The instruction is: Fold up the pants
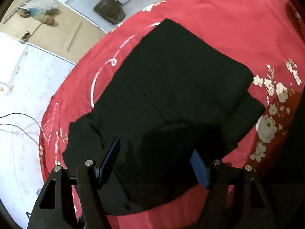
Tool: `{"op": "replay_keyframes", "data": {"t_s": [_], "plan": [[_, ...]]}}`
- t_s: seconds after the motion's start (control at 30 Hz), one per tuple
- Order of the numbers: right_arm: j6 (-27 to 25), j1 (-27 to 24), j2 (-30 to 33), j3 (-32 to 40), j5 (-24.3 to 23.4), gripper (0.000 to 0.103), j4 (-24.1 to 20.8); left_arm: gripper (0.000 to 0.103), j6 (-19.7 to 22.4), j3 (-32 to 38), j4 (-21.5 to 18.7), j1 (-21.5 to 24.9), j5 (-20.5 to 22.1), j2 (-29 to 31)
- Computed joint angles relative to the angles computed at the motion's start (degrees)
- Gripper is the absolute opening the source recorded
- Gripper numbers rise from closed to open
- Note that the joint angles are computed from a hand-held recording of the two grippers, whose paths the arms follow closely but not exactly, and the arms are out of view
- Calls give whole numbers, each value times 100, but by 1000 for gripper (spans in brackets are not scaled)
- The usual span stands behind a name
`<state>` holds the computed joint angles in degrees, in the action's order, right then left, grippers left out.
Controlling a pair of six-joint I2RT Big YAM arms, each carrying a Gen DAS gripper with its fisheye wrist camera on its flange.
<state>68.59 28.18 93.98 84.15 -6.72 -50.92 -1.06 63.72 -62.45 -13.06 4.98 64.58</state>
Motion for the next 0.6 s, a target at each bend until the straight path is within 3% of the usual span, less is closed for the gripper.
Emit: {"op": "replay_keyframes", "data": {"t_s": [0.17,0.23,0.33,0.47,0.6], "plan": [[-265,213,873,1495,-183,71,-2278,44,-59,79,-40,-10,40,85],[-224,255,1073,1631,-318,71,-2622,44,-111,135,-84,12,117,106],[120,293,915,1428,22,73,-2332,44,-130,163,-102,42,122,72],[561,159,215,363,687,76,-777,44,-165,147,-109,117,133,53],[724,41,-110,-182,640,79,172,44,-196,129,-119,97,139,121]]}}
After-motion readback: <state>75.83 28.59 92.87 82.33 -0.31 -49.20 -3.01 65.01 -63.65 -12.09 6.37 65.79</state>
